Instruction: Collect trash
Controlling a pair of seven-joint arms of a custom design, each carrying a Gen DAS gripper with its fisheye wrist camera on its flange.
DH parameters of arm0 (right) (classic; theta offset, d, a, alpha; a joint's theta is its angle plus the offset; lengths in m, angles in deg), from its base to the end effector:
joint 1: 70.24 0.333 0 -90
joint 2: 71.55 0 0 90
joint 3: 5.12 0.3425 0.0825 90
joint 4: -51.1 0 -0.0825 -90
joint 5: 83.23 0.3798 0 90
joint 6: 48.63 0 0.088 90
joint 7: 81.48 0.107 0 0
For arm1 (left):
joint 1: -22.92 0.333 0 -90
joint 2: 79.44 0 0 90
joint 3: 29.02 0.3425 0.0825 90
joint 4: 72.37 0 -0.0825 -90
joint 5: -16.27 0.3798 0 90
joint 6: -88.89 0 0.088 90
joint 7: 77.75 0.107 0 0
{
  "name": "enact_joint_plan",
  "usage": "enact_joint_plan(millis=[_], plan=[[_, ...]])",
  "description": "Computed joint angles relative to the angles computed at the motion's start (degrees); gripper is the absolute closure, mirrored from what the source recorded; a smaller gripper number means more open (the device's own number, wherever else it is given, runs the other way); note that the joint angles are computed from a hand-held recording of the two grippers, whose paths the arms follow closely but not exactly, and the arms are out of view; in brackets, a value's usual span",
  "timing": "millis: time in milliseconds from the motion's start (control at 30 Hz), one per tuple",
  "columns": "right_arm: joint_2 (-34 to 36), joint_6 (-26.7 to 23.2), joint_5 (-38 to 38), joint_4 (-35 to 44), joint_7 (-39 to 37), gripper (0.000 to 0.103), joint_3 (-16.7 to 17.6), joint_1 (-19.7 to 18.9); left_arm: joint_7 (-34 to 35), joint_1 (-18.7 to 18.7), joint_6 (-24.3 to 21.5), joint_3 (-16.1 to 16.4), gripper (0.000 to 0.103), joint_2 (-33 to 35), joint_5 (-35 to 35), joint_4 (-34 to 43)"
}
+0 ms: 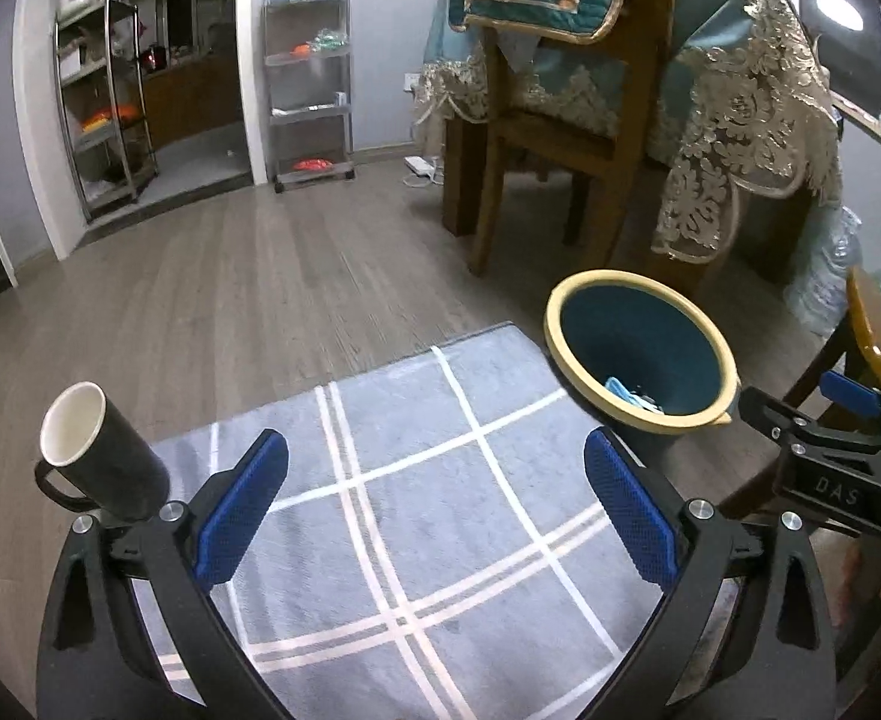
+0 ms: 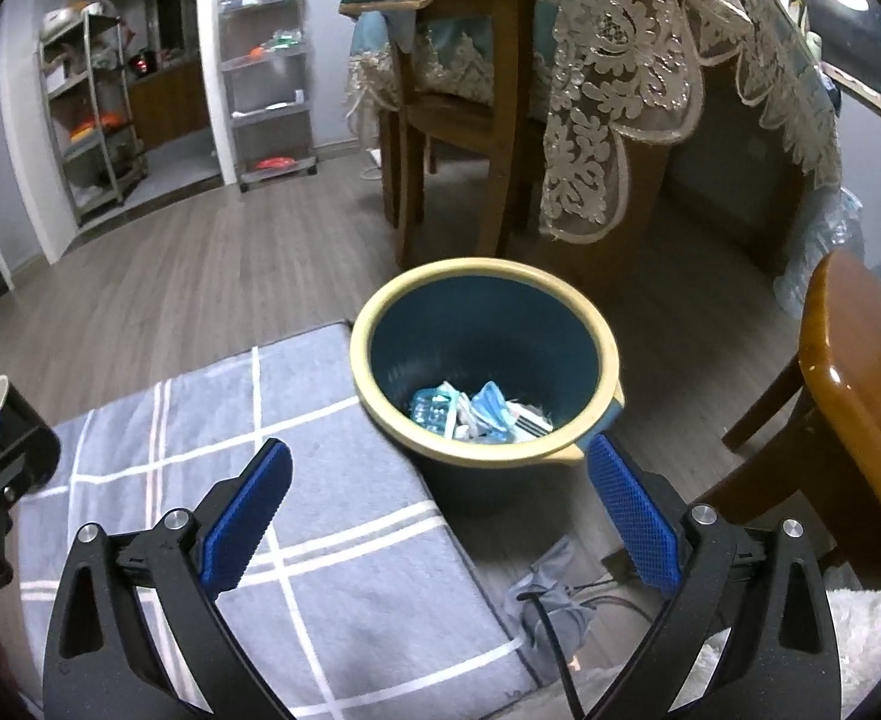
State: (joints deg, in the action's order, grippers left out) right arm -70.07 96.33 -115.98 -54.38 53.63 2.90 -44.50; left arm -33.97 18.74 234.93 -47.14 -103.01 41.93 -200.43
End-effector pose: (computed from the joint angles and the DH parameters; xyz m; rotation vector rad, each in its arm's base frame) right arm 0.5073 0.3448 0.6098 -1.8753 1.5946 -0.6828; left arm 0.4230 -0.2074 0.6302 -1.8113 1.6201 -0.7314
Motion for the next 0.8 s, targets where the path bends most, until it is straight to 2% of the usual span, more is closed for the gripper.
enact_joint_plan(millis=[133,267,800], plan=[[0.1,0.2,0.0,0.0,0.2,0.005,0.0,0.1,-1.0,1.0,-1.5,-1.3,0.006,-0.2,2.8,0.3],[0.2,0.2,0.0,0.1,0.2,0.005,0.0,0.1,-0.2,-0.2,-3.5,-0.7,0.006,0.5,1.8,1.1],[0.3,0.0,-0.3,0.1,0.3,0.005,0.0,0.4,-0.3,-0.9,-3.7,-0.4,0.006,0.3,3.1,0.5]])
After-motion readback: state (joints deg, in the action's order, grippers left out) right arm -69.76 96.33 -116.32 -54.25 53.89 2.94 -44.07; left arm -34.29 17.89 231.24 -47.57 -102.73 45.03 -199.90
